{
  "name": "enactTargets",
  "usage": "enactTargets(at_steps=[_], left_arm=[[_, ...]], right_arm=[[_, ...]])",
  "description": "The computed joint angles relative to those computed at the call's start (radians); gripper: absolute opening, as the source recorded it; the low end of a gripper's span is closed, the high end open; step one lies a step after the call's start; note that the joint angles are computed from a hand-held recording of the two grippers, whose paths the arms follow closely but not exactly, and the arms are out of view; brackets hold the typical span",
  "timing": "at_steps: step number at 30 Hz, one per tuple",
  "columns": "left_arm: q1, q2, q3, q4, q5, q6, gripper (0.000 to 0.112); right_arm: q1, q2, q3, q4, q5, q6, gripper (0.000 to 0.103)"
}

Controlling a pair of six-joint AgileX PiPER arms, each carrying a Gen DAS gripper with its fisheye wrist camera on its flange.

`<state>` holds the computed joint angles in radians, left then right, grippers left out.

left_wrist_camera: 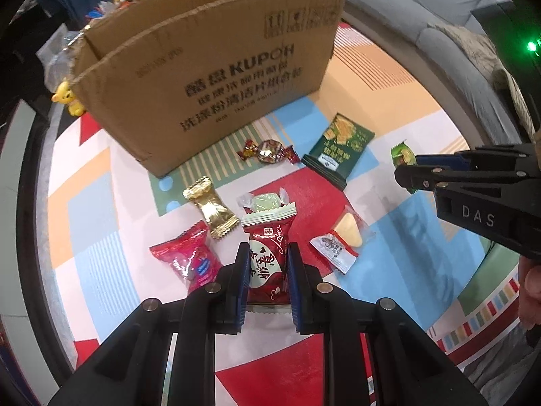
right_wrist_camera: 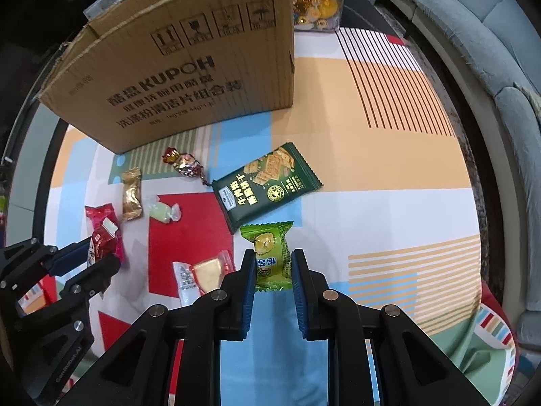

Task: Organize snacks
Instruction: 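Grasp the red wafer packet with the left tool while the right grasps the green-yellow packet, then lift both packets and carry them toward the cardboard box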

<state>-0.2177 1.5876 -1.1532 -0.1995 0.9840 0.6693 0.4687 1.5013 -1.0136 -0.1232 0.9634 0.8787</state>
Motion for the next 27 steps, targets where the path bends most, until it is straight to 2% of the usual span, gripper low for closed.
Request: enactTargets(at_steps=[17,27], left_arm=[[0.052,-0.075,-0.055,-0.009,-0.007,-0.146,0.021],[0.064,-0.086,-0.108,-0.009,-0.028,-0.202,0.021]], right_arm=[[0.117,-0.034,-0.143,-0.181,0.063,0.093,0.022],[0.145,-0.034,-0.197,-0.239,0.063,0.116,0.022]])
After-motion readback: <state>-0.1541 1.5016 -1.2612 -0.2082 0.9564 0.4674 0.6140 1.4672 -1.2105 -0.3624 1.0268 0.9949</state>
